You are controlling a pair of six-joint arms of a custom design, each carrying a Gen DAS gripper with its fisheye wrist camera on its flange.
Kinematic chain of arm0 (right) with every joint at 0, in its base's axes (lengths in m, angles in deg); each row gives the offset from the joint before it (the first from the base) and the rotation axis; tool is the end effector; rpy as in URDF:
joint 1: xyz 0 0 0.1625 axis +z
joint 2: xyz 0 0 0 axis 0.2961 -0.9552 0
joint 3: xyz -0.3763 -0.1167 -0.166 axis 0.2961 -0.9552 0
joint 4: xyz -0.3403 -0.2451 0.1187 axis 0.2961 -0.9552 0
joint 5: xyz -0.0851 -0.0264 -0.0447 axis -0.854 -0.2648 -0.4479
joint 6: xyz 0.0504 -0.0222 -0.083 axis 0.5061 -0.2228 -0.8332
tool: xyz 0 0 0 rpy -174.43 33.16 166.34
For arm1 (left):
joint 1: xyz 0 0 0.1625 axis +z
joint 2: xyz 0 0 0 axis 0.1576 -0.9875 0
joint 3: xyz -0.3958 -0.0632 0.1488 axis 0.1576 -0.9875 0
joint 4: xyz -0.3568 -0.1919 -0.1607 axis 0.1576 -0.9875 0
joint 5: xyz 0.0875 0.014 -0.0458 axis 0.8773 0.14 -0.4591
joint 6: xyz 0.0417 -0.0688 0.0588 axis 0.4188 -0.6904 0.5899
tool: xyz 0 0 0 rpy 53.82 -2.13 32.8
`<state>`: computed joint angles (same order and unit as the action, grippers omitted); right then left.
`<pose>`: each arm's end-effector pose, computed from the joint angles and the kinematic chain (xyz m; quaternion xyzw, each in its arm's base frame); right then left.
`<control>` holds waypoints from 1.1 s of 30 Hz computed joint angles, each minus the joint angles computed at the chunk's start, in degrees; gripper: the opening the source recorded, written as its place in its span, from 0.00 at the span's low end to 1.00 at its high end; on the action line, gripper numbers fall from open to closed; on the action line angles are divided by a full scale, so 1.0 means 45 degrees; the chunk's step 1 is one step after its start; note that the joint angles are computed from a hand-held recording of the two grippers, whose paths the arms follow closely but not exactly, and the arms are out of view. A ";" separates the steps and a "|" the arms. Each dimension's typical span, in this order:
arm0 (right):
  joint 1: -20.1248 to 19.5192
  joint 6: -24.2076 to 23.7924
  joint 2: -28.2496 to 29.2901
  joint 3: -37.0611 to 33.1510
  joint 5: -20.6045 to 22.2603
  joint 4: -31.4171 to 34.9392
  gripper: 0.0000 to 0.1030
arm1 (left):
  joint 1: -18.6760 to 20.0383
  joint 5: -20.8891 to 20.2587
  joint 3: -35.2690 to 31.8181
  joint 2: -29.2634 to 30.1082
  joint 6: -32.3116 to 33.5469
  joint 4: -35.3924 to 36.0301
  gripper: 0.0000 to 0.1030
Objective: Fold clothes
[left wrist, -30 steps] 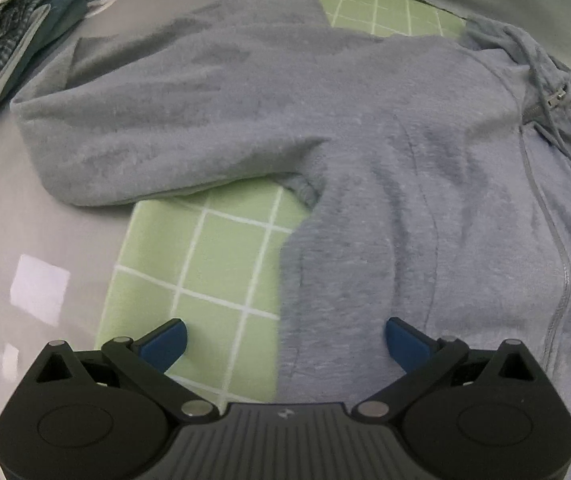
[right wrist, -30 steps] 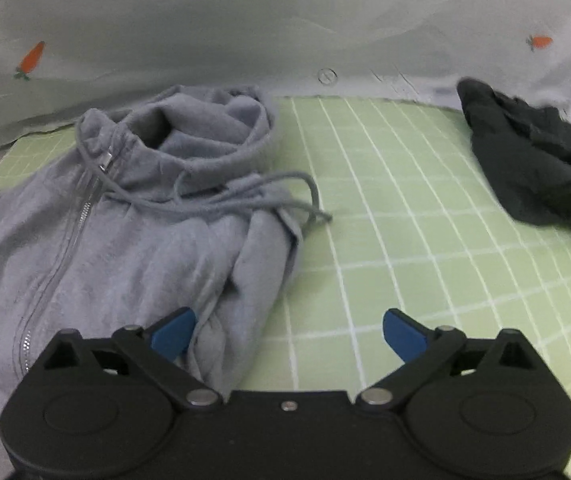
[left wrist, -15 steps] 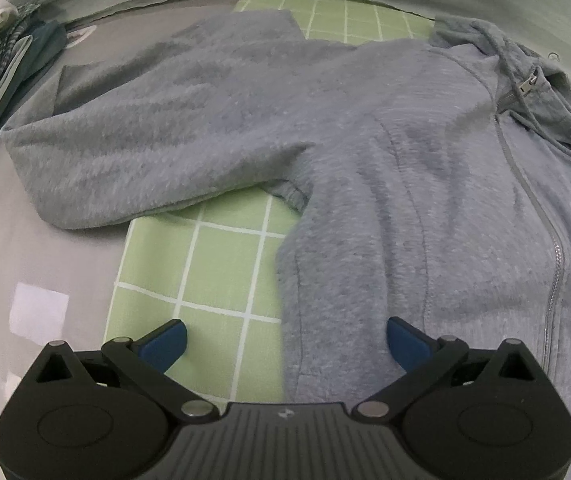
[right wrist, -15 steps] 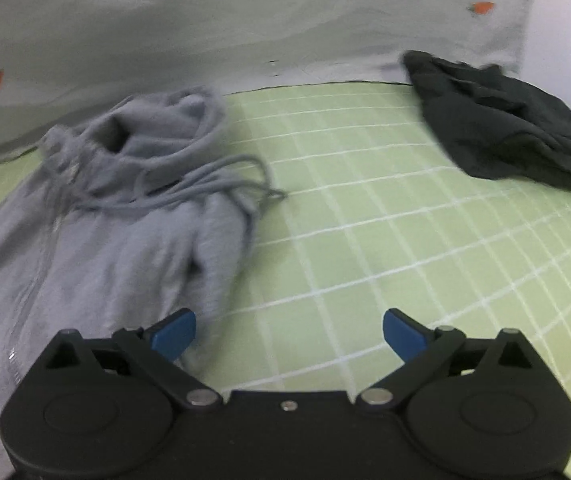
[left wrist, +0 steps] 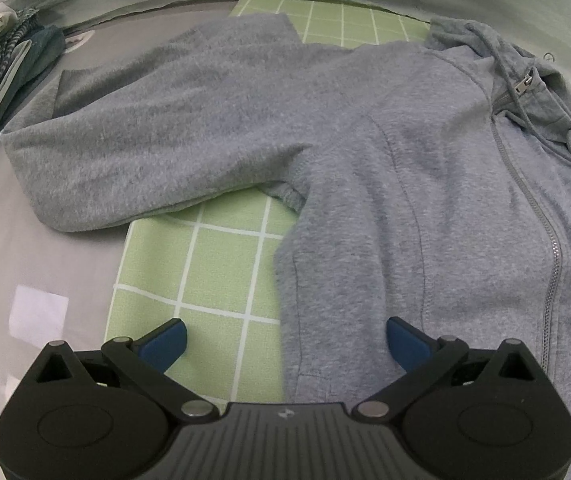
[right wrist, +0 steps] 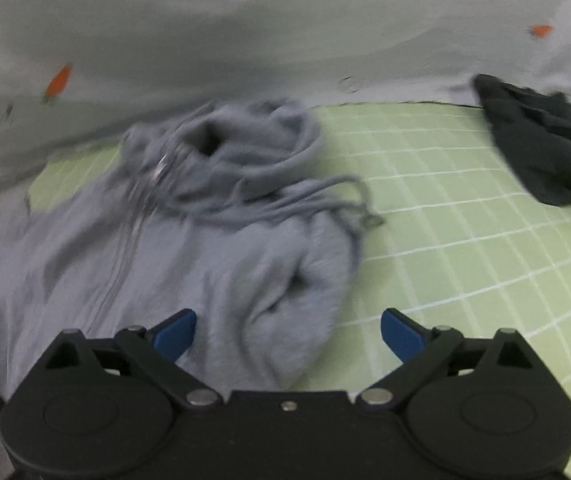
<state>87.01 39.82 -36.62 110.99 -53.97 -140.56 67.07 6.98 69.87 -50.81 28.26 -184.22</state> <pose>0.2657 -0.7238 -0.0878 0.1957 -0.8865 0.3044 0.2882 0.0756 -0.5920 0.2566 -0.1316 0.8718 -0.2425 0.4047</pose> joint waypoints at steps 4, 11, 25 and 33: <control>-0.0119 0.0417 -0.0183 0.0136 -0.0499 -0.0804 0.97 | 0.0140 0.0008 -0.0194 0.0231 0.0097 -0.0164 1.00; -0.0297 0.1147 -0.0506 0.0525 -0.0462 0.0212 0.86 | 0.0362 -0.0035 -0.0563 0.0504 0.0404 -0.0296 1.00; -0.0666 0.2024 -0.1150 0.0971 0.2985 0.2412 0.39 | 0.0601 -0.0069 -0.0946 0.0908 0.0980 -0.0834 1.00; -0.0825 0.2808 -0.1365 0.1249 0.2303 0.1595 0.36 | 0.0335 -0.0013 -0.0635 0.0718 0.0654 -0.0677 1.00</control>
